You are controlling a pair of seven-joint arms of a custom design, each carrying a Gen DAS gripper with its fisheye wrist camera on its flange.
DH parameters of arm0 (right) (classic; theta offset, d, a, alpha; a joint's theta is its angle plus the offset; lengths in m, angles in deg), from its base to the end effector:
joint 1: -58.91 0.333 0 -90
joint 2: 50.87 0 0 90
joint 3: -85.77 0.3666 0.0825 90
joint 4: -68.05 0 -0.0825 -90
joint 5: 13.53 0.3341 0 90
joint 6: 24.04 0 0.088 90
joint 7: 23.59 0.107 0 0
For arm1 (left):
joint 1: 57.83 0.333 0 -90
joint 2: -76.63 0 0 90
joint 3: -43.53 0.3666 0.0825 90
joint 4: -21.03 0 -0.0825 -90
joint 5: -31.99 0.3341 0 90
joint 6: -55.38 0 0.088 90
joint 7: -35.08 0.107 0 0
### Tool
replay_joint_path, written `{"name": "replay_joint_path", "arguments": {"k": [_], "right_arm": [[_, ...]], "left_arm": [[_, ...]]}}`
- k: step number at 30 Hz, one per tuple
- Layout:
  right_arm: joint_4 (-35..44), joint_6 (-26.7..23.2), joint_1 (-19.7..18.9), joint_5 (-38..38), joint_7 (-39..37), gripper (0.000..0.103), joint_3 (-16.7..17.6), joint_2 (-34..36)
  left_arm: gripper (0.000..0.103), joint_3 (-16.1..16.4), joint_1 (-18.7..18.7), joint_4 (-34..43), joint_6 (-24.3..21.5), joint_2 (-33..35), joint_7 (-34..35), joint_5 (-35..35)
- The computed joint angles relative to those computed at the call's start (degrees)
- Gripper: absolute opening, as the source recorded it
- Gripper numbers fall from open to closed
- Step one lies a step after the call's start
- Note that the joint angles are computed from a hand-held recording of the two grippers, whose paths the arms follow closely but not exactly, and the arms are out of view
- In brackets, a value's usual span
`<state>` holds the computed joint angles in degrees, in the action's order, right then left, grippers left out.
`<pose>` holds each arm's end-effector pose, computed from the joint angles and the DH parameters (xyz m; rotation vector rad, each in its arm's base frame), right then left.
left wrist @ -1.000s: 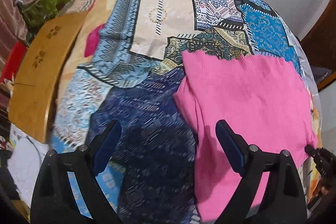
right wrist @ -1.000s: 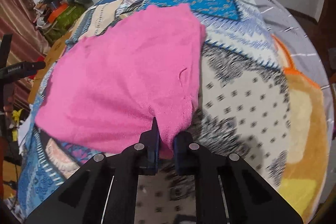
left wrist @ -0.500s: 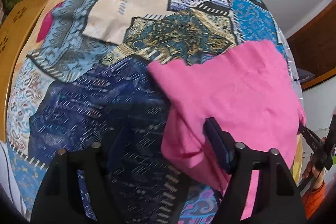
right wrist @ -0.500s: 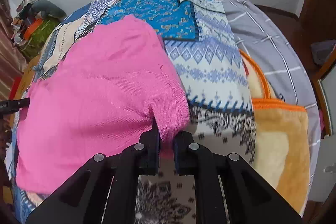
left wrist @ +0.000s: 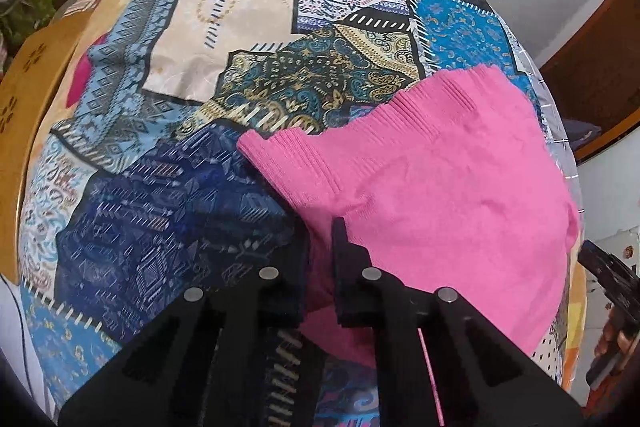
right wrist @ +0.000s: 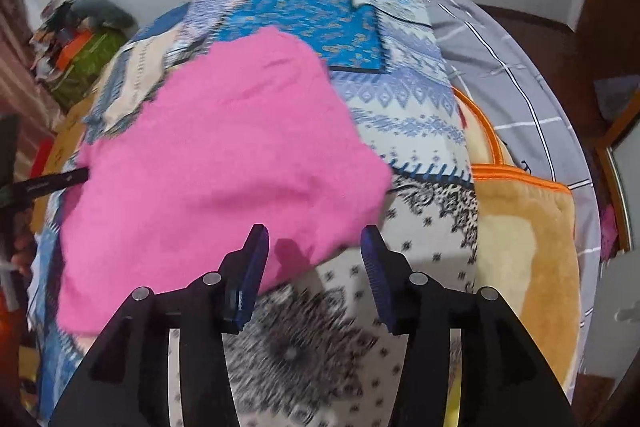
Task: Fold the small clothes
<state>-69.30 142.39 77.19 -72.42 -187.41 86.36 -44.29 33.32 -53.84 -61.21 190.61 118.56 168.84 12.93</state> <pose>0.4432 0.2061 0.3839 -1.2859 2.3277 -0.4003 0.7347 -0.0490 0.3499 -1.4288 2.7087 -0.6495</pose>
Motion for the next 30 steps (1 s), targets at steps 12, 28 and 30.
{"name": "replay_joint_path", "arguments": {"k": [12, 28, 30], "right_arm": [[4.4, 5.6, 6.6, 7.5, -5.3, 0.057, 2.6, 3.6], [7.2, 17.9, 19.5, 15.9, -6.5, 0.060, -8.2, 10.6], [7.9, 16.0, 20.9, 16.7, -8.6, 0.059, -8.7, 10.7]], "left_arm": [[0.010, 0.8, 4.0, -12.2, 4.2, -7.4, 5.3, -1.6], [0.010, 1.7, 9.4, -27.7, 6.5, -16.6, 21.0, -7.7], [0.010, 1.8, 9.6, -29.0, 6.8, -17.4, 22.6, -8.6]]}}
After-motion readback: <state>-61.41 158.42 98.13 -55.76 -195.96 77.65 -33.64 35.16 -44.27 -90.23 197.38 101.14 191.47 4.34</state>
